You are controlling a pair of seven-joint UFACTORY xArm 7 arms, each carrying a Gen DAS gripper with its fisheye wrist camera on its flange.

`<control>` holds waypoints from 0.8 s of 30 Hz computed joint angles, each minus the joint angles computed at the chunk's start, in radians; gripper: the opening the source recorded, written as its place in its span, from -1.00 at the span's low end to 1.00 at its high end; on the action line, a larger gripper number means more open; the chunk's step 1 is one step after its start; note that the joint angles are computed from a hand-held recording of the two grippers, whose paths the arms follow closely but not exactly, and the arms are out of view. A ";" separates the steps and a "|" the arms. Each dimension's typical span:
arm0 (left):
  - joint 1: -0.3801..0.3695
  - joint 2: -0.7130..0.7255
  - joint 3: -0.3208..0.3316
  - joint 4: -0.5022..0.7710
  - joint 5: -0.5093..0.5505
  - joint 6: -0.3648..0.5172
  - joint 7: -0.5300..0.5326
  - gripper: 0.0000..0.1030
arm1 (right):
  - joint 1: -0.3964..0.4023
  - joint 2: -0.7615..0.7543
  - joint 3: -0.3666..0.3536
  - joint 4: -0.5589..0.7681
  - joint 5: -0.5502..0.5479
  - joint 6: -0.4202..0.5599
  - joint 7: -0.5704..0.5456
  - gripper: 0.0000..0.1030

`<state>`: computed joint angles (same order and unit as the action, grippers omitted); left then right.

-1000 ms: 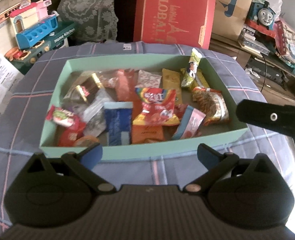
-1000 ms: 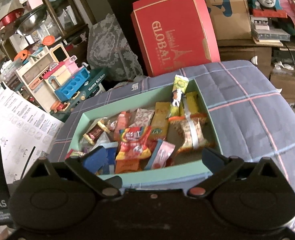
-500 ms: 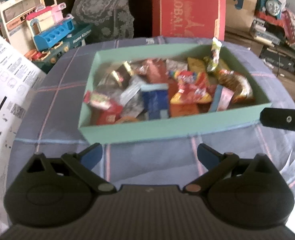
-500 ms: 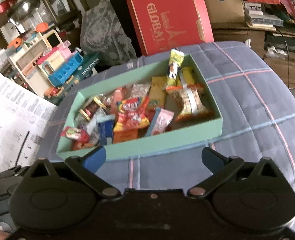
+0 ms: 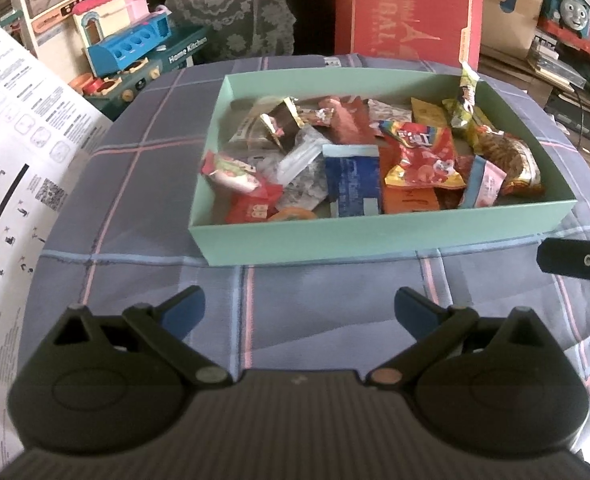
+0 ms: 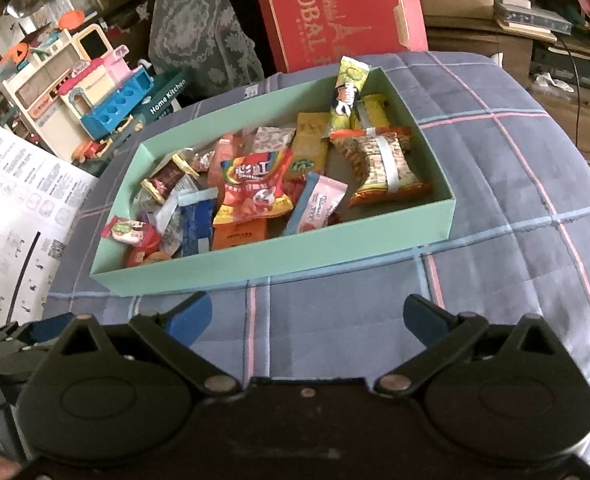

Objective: Organize snacks

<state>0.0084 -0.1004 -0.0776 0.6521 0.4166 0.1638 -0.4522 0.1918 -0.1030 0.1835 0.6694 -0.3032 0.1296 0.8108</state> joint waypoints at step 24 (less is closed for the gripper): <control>0.025 -0.053 -0.005 -0.007 0.006 0.027 -0.024 1.00 | 0.013 -0.022 -0.007 0.014 0.043 0.043 -0.092 1.00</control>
<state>0.0334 -0.1537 -0.0830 0.6452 0.4227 0.1913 -0.4762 0.2045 -0.1255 0.1770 0.6835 -0.2606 0.1730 0.7189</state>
